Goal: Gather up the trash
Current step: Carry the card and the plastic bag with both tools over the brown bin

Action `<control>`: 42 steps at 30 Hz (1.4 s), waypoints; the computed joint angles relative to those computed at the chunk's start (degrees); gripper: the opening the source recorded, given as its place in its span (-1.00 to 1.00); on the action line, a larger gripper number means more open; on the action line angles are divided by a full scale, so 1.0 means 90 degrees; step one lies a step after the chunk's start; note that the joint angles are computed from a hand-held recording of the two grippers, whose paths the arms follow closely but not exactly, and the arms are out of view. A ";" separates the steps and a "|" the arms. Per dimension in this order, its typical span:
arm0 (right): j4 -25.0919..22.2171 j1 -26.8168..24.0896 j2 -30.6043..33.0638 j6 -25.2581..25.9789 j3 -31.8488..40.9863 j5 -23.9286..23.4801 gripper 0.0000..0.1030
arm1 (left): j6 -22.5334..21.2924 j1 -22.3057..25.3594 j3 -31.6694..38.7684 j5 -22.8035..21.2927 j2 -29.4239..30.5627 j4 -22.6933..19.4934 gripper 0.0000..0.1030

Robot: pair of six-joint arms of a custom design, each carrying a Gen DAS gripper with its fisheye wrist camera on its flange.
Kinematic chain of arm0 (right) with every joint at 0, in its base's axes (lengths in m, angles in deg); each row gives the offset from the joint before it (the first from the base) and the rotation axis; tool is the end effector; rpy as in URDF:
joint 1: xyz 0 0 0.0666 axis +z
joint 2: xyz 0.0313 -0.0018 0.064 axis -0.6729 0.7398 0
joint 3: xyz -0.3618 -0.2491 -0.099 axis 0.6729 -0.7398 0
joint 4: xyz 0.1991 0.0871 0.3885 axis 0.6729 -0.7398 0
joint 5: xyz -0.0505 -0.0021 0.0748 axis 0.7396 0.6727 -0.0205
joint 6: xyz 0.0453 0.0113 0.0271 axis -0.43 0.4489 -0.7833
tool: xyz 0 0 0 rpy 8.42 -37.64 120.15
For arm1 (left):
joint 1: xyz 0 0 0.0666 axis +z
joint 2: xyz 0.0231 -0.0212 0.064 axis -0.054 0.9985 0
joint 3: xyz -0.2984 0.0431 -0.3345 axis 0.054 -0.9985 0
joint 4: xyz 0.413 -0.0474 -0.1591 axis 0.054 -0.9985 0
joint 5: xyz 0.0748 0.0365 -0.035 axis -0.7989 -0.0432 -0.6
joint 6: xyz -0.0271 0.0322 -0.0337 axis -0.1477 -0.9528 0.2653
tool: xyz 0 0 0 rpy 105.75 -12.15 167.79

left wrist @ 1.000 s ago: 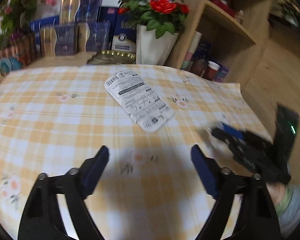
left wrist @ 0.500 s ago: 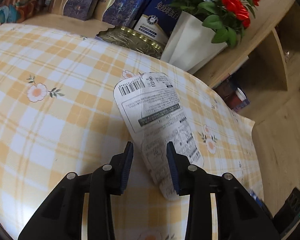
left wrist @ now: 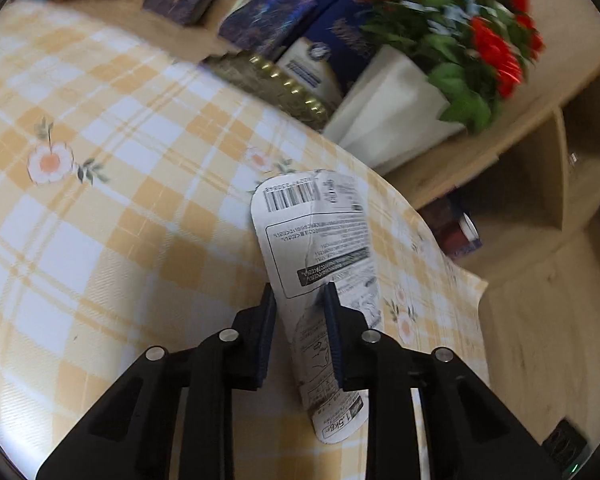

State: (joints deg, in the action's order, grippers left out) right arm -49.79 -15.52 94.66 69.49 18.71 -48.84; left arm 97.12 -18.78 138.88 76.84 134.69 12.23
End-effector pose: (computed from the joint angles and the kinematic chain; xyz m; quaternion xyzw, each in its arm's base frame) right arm 0.4191 0.2183 0.4014 -0.1574 0.8778 0.2231 0.3935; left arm 0.4802 -0.1393 0.3818 -0.2102 0.8677 -0.2712 0.3596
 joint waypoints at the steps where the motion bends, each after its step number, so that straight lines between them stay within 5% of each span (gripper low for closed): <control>1: -0.0002 -0.0002 0.0002 0.0008 0.0002 0.0006 -0.39 | -0.0144 -0.0054 -0.0089 -0.0055 -0.0164 0.0137 -0.62; 5: -0.0049 0.0015 0.0025 0.0039 0.0027 0.0081 -0.39 | -0.0605 -0.0309 -0.0224 -0.0416 -0.0682 0.0231 -0.71; 10: -0.0064 0.0082 0.0010 0.0144 0.0031 0.0255 -0.39 | -0.1417 -0.0776 -0.0178 -0.1026 -0.1351 -0.0334 -0.71; 18: -0.0178 0.0389 -0.0760 0.0522 -0.0376 0.0473 -0.39 | -0.1372 -0.1406 -0.0528 -0.1738 -0.2714 -0.1530 -0.71; 24: -0.0529 0.0585 -0.1636 0.0235 -0.0714 0.0403 -0.39 | -0.1332 -0.2573 -0.0598 -0.2589 -0.3334 -0.2694 -0.71; 34: -0.1599 0.0935 -0.2906 -0.0329 -0.1142 0.0335 -0.39 | -0.0211 -0.4587 -0.0547 -0.3505 -0.3701 -0.3762 -0.71; 42: -0.2141 0.1590 -0.3822 -0.0765 -0.1358 0.0986 -0.39 | 0.0471 -0.6121 -0.0463 -0.4355 -0.3684 -0.4509 -0.71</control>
State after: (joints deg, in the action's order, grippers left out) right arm -69.06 -1.21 60.27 62.61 6.49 -39.97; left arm 101.36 -73.86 134.72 37.64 101.54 -28.35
